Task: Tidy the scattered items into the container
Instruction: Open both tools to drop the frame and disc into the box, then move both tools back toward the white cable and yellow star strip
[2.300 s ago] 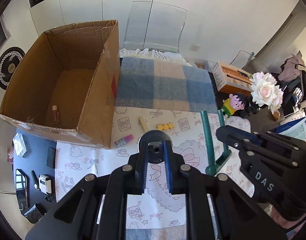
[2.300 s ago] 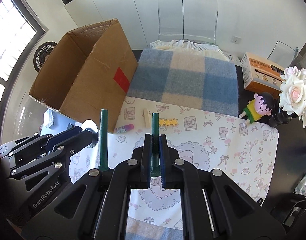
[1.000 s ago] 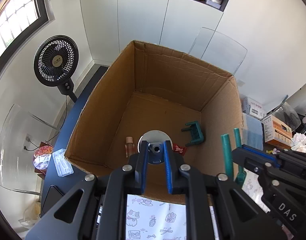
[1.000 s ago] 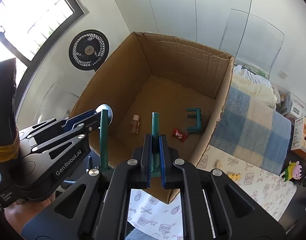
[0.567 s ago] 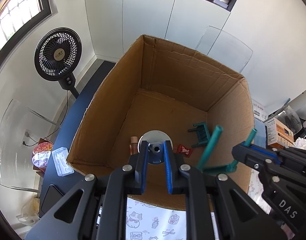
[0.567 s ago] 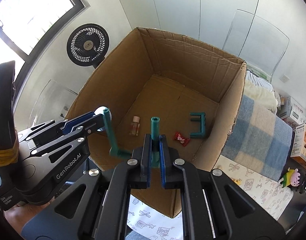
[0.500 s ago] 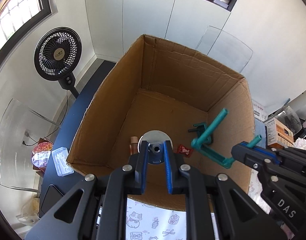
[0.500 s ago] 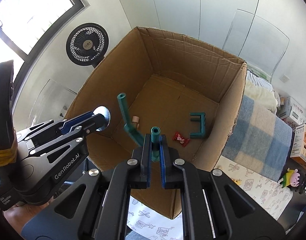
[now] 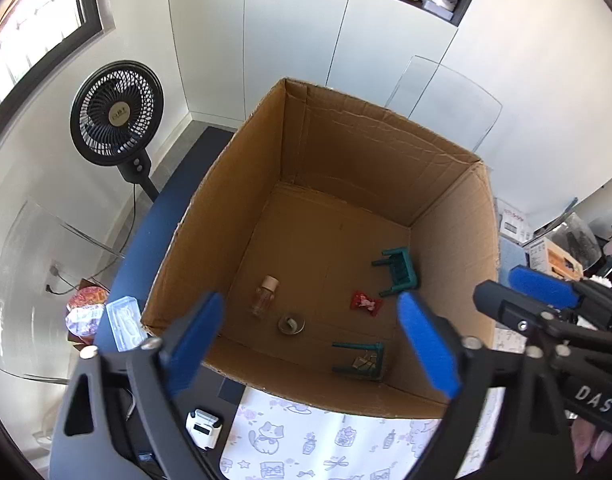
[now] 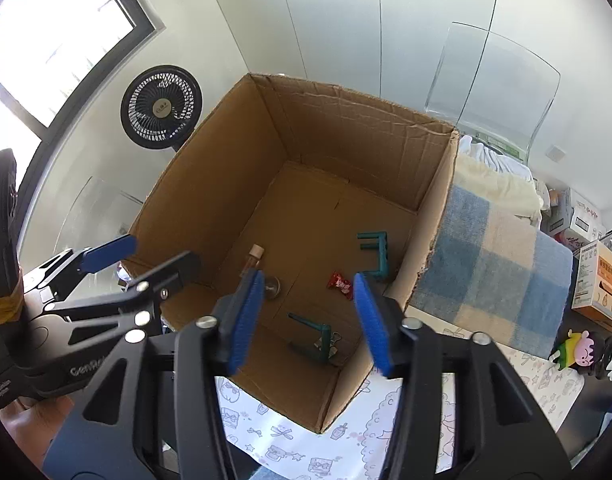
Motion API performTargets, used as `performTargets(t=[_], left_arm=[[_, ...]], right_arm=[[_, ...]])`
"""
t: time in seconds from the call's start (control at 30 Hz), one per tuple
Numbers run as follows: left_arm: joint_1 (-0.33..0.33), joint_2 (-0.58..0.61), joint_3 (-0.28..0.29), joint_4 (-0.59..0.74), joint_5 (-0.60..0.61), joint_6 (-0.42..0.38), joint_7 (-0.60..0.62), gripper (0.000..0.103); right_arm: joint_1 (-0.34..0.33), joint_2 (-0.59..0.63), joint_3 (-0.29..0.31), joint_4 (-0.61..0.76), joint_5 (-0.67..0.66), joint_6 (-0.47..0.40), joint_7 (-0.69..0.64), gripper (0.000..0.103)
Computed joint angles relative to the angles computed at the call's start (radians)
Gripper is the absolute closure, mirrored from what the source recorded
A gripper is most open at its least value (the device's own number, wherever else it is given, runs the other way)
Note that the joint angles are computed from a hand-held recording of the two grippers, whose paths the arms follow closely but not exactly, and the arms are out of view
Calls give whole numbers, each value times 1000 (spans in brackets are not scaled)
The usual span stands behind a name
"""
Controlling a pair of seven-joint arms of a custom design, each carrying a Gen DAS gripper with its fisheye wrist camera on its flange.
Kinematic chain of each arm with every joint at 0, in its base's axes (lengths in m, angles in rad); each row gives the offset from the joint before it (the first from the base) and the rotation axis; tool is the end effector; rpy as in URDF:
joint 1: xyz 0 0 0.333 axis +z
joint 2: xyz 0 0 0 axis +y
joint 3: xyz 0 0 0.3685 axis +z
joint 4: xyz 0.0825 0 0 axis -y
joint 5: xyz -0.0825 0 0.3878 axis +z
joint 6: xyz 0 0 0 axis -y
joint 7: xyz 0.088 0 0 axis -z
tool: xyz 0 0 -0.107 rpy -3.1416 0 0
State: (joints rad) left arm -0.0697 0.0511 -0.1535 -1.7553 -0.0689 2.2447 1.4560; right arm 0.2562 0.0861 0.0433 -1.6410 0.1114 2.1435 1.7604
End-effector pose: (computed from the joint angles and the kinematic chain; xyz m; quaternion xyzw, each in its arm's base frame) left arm 0.6071 -0.1374 0.6274 -0.6632 0.7153 -0.1976 0.0974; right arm 0.6044 0.1902 0.6522 -0.7140 0.6668 -0.0601 0.2046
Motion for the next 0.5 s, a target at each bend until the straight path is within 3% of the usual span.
performTargets(t=[0.03,0.1,0.27,0.5], left_arm=[[0,-2,-1,0,-3,0,7,3],[2,-4,-1,6,-31,-11,23,1],[-9,-25,-6,-2,-12,-8,11,0],[-47,-82,-21,-49,13,9,23,0]], right_arm=[[-3,-7,-3,-4,3,2,0,39],[-12,-21,-7,-14,22,4,-12,15],[-31,-74,-13,-58,12,21,-17,0],[-73,-182,-23,-152,-8,40,-9,0]])
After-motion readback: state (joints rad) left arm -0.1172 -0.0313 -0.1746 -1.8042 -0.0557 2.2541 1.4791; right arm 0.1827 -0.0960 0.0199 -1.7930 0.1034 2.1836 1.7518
